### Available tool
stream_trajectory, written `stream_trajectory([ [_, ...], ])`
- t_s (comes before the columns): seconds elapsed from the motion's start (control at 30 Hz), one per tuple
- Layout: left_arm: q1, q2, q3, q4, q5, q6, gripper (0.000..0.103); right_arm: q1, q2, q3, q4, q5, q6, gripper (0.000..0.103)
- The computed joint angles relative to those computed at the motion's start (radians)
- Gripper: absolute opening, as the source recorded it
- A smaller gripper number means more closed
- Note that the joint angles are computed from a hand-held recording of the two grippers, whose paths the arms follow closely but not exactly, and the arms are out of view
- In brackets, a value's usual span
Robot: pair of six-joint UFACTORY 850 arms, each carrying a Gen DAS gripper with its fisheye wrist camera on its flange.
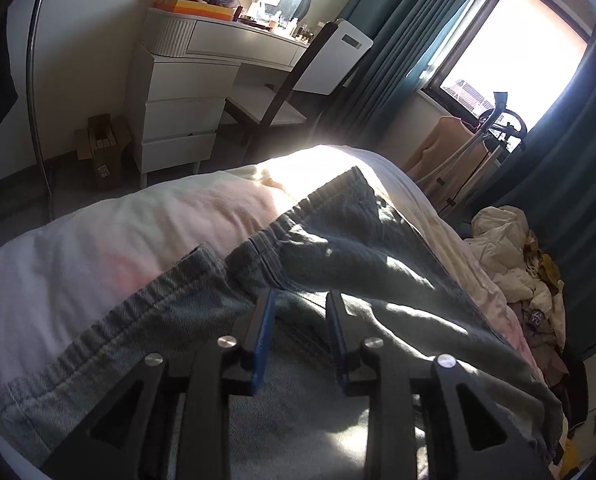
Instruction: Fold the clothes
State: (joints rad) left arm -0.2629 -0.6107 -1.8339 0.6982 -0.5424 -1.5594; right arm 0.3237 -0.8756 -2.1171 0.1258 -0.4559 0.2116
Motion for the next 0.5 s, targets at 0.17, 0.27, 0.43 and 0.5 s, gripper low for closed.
stream_trajectory([
  [0.17, -0.059, 0.141, 0.180, 0.057, 0.020, -0.184, 0.050, -0.011, 0.092, 0.111, 0.035, 0.051, -0.040, 0.048],
  [0.27, -0.083, 0.217, 0.283, 0.046, 0.054, -0.266, 0.050, -0.010, 0.128, 0.147, 0.022, 0.081, -0.018, 0.048],
  [0.43, -0.116, 0.317, 0.423, 0.018, 0.111, -0.334, 0.050, -0.024, 0.197, 0.217, 0.040, 0.092, -0.001, 0.048],
  [0.5, -0.129, 0.340, 0.458, -0.005, 0.108, -0.326, 0.050, -0.034, 0.217, 0.227, 0.062, 0.044, 0.006, 0.048],
])
